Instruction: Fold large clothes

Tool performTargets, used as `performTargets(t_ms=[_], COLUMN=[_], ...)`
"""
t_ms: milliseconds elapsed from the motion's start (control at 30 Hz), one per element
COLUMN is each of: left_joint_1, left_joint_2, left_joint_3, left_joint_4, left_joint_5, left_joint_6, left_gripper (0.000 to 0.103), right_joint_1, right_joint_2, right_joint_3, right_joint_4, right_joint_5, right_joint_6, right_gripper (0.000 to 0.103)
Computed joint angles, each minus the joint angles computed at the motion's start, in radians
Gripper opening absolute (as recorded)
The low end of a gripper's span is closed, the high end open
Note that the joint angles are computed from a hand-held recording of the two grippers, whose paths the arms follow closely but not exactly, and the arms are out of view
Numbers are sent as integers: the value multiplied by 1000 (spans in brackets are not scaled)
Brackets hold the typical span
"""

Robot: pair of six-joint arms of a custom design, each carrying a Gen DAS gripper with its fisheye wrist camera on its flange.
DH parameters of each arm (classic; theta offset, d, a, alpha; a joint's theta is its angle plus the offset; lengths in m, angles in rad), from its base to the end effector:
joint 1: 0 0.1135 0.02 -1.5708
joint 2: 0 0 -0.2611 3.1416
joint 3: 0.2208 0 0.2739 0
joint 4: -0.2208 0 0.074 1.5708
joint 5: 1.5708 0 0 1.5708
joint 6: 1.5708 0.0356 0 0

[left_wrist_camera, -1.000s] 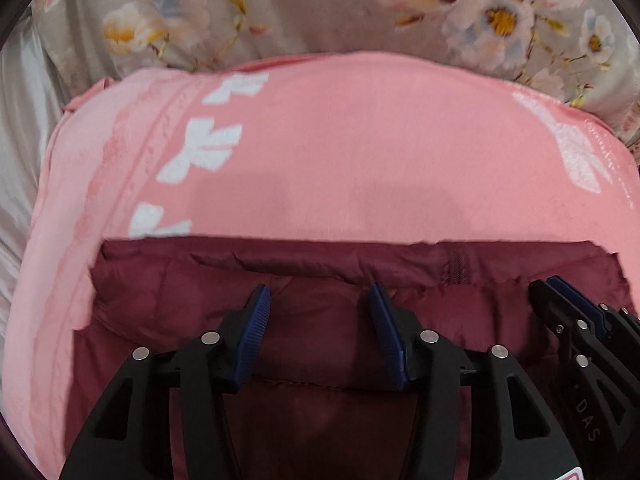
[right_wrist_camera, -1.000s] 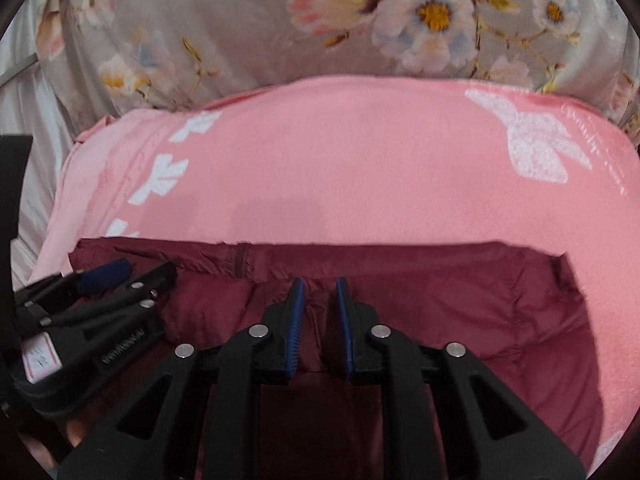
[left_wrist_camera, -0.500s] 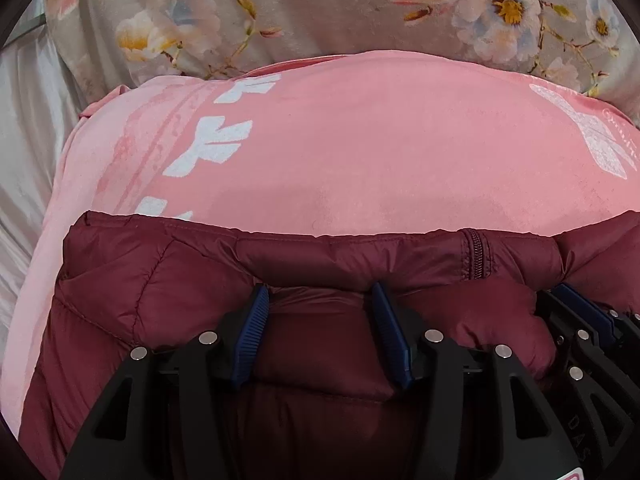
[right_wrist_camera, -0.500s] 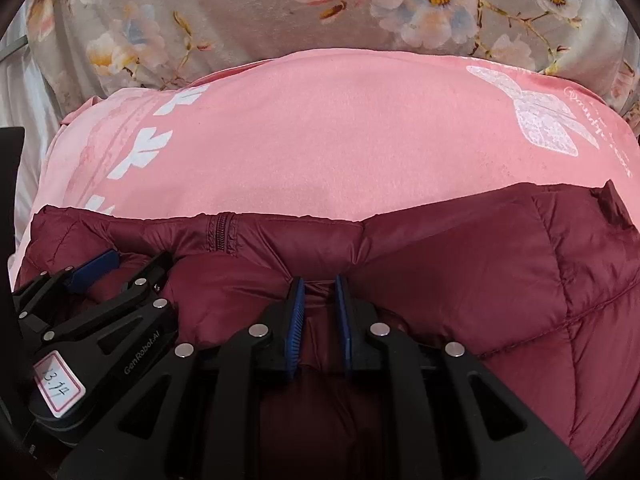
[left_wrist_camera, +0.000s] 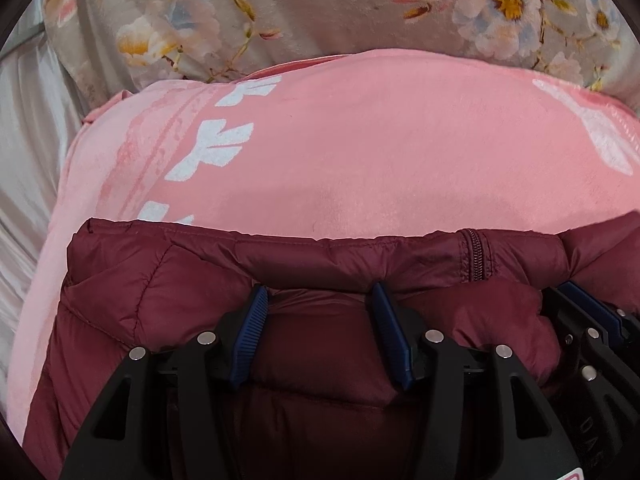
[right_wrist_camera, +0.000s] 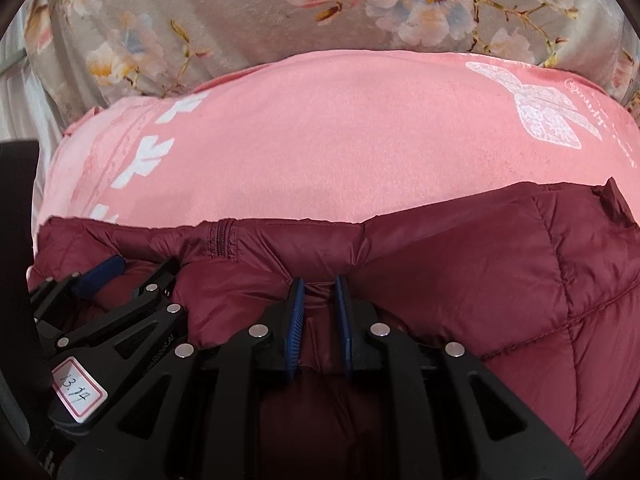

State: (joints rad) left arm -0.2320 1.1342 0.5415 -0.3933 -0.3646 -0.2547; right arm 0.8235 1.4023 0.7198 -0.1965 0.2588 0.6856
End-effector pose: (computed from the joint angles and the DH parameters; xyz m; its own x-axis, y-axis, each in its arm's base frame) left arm 0.2209 -0.0391 0.1611 -0.7912 -0.0549 -0.6091 -0.1819 0.9720 0.1486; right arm 0.2042 0.2070 0.1654 -0.7838 0.0546 -0.6186 -0.1316 0.9589 0.2513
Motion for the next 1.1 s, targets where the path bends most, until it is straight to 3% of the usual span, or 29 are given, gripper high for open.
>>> performTargets(t_ms=[100, 267, 433, 633, 900, 1000, 1100], left_joint_1=[125, 295, 381, 339, 349, 326, 288], left_joint_2=[-169, -396, -344, -349, -313, -404, -636], left_joint_3=[-5, -2, -59, -132, -130, -111, -87], left_joint_4=[-106, -240, -221, -134, -110, -216, -422], left_joint_5=[170, 212, 249, 168, 171, 153, 210], left_joint_6=[42, 137, 177, 164, 165, 155, 101], left_gripper=[53, 58, 58, 65, 69, 64, 64], right_joint_1=[-21, -73, -98, -66, -65, 61, 287], right_joint_2=[-139, -358, -373, -290, -304, -477, -499], right_joint_3=[-54, -137, -207, -190, -194, -205, -144], right_joint_4=[-50, -197, -173, -154, -159, -257, -365], right_joint_5=[20, 77, 50, 98, 95, 159, 301], right_joint_6=[16, 12, 34, 35, 43, 140, 230], right_gripper=[15, 20, 19, 19, 19, 23, 27])
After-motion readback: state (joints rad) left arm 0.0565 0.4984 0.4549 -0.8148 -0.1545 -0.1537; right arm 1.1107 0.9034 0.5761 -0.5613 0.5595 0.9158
